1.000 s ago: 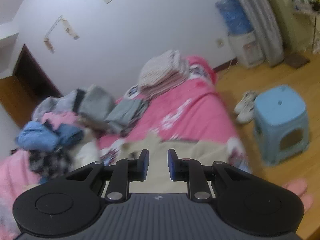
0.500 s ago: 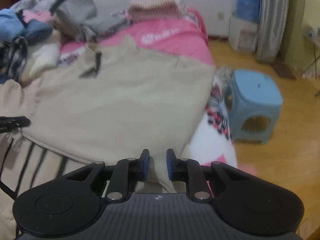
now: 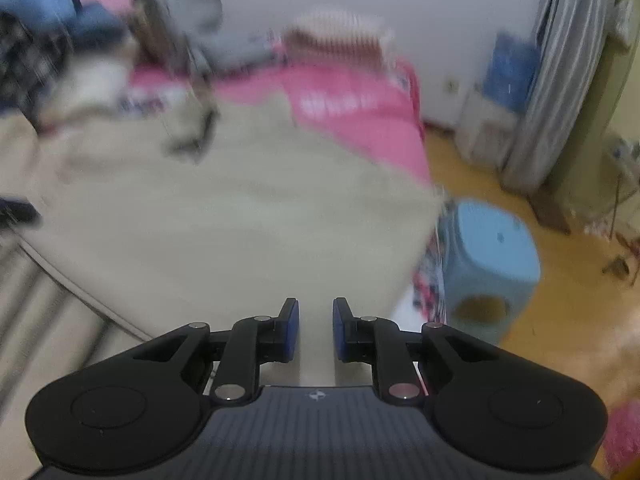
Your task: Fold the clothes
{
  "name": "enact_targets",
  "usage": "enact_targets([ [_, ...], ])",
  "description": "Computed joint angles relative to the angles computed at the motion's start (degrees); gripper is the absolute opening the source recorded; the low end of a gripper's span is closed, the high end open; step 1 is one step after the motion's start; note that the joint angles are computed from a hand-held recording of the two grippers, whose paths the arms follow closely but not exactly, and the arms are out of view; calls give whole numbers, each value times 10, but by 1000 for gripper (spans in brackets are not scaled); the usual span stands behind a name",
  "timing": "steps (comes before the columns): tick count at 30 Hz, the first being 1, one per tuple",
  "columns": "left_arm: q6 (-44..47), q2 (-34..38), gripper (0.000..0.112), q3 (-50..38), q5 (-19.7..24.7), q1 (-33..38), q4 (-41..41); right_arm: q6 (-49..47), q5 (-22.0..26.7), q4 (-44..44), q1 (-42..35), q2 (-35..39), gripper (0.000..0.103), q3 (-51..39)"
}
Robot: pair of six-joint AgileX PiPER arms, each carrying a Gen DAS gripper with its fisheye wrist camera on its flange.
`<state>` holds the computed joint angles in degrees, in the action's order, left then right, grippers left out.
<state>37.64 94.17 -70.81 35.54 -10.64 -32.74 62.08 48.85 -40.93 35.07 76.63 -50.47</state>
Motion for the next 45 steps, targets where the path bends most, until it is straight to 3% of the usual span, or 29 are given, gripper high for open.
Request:
enact_targets([
  [2, 3, 0, 27, -1, 3, 1, -1, -7, -27, 25, -28, -12, 18, 9],
  [6, 22, 0, 28, 3, 1, 5, -15, -1, -34, 13, -63, -3, 18, -37],
  [11, 45, -4, 29, 16, -9, 8, -38, -17, -134, 65, -173, 66, 20, -43],
  [13, 62, -4, 29, 17, -6, 12, -48, -20, -142, 82, -190, 74, 20, -51],
  [17, 85, 0, 30, 15, 7, 22, -70, 53, -63, 32, -128, 67, 21, -97],
  [21, 103, -4, 31, 26, 0, 24, -89, 32, -116, 26, -61, 81, 21, -140],
  [28, 128, -7, 38, 29, 10, 32, -111, -152, -192, 146, -2, 241, 22, -303],
  [30, 144, -4, 38, 28, 20, 41, -128, -201, -190, 173, 7, 284, 22, -350],
  [33, 160, 2, 38, 24, 34, 52, -149, -230, -135, 169, 18, 353, 26, -416],
  [37, 181, 9, 38, 22, 52, 66, -177, -161, -188, 138, 15, 351, 29, -366],
  [45, 164, 25, 43, -4, 107, 91, -196, -134, -145, 97, 37, 364, 32, -391],
])
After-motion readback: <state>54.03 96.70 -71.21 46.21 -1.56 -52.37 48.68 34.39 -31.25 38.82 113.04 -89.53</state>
